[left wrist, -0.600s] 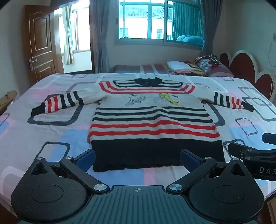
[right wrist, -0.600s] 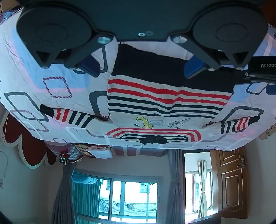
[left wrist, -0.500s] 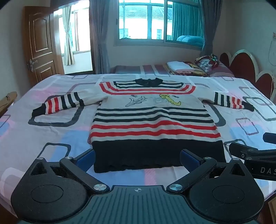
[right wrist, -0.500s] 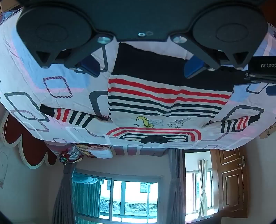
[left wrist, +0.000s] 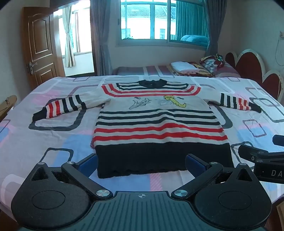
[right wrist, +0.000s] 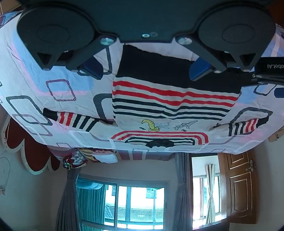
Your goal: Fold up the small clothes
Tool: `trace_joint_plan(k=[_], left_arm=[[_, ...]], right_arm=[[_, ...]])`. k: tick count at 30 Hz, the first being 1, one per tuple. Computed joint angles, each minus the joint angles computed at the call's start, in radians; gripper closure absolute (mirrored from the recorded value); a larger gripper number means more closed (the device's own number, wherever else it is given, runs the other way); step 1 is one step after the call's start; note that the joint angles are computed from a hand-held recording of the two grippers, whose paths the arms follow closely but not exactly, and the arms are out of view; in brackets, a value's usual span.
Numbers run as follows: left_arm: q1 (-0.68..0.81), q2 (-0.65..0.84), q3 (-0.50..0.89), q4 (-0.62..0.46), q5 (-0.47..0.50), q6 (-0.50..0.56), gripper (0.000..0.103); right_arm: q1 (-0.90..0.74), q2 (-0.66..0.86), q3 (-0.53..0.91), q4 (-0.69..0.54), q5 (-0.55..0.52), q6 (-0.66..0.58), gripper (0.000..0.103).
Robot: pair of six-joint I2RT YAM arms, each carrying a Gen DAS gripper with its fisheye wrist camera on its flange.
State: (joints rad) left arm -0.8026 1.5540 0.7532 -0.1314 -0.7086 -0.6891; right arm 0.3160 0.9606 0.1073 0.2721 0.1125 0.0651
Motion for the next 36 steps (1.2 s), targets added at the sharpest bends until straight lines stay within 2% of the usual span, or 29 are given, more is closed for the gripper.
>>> trace_joint_plan(k=[9,36], left_arm=[[0.005,-0.006,-0.006,0.01,0.004,0.003,0.0],[-0.008,-0.023,0.006,-0.032,-0.006,-0.016,0.0]], right_arm=[[-0.001,0.023,-0.001,0.029,-0.003,0.0,0.001],[0.014,-0.018,0.002,-0.013,0.011,0.01,0.001]])
